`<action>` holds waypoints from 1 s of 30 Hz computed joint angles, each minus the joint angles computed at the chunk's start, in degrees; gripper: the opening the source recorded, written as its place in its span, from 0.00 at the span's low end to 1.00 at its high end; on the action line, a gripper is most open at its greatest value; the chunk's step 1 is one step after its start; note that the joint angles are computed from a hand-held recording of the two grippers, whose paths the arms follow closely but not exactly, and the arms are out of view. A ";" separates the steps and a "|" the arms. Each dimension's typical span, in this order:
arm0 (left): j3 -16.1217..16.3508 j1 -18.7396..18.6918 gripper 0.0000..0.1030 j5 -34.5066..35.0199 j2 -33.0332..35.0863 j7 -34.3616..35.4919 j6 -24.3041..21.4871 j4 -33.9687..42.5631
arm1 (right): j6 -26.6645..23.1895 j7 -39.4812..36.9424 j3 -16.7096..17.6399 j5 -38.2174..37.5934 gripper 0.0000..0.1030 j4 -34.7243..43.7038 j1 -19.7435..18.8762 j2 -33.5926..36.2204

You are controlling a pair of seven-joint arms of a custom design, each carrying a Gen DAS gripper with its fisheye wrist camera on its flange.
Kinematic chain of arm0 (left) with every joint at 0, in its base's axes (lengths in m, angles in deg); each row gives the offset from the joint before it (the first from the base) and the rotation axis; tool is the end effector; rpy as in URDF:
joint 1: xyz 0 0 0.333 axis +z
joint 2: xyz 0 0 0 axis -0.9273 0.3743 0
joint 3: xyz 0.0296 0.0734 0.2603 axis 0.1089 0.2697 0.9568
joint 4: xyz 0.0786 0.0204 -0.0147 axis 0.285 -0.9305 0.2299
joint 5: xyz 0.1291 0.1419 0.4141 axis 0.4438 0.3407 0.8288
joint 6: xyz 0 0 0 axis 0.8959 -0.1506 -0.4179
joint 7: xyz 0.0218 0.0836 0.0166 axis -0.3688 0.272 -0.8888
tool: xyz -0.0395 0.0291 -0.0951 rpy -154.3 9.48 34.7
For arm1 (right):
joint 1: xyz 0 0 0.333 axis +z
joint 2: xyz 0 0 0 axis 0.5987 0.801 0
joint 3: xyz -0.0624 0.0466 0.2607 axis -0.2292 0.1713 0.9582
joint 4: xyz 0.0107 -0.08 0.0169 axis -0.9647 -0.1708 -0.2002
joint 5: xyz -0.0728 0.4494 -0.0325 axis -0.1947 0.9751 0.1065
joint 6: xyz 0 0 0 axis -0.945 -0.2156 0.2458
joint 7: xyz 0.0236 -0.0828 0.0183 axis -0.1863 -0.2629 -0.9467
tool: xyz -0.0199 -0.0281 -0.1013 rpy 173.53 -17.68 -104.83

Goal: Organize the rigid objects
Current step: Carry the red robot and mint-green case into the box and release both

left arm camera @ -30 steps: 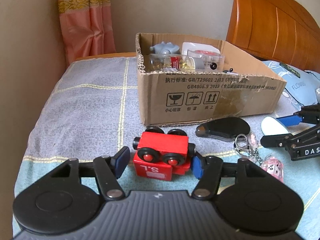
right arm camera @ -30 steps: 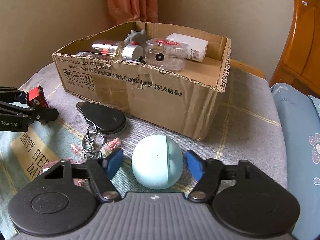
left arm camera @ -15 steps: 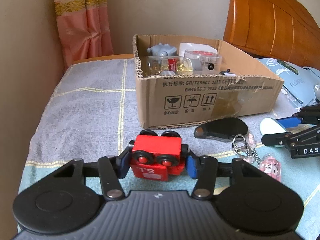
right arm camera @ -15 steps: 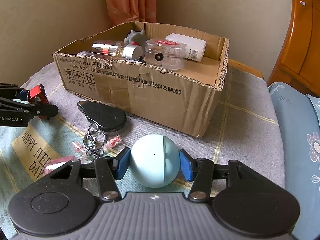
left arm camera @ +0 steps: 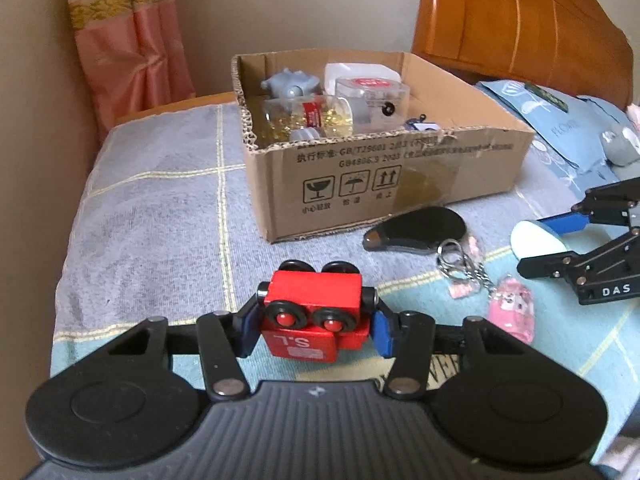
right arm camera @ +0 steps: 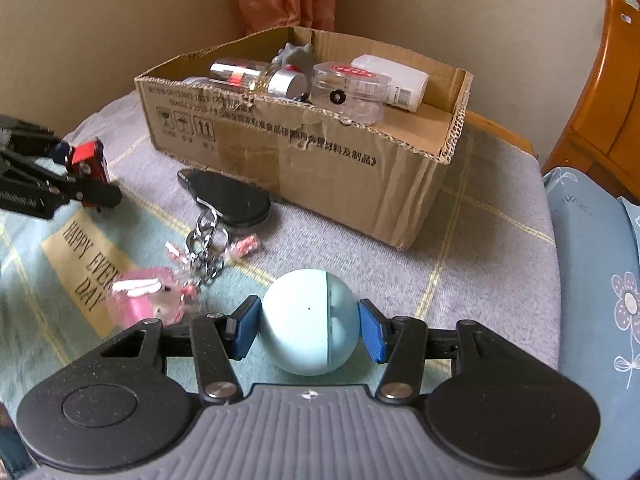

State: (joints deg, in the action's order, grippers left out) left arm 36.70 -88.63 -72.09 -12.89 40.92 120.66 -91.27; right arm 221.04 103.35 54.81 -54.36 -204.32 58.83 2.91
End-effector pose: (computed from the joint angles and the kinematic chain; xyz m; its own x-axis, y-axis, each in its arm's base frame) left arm 0.5476 -0.3969 0.4507 -0.5503 -0.8332 0.0541 -0.6538 0.3897 -0.6485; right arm 0.4817 0.3198 0.4205 0.1587 -0.9860 0.0519 -0.7820 -0.1576 -0.6030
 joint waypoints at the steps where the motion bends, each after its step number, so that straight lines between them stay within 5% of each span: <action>1: -0.18 0.20 0.51 -1.56 -0.34 1.79 -0.78 0.14 | -0.51 -0.94 -0.16 0.74 0.56 -0.03 0.32 -0.23; 14: -0.51 0.65 0.51 -5.53 -2.99 12.73 -8.82 3.31 | -0.82 -6.53 -0.38 4.69 0.56 -1.14 0.61 -5.21; 30: 0.00 -1.45 0.51 0.88 6.55 14.72 -9.05 19.12 | 2.11 -3.66 0.20 -4.74 0.56 8.07 -4.70 -1.12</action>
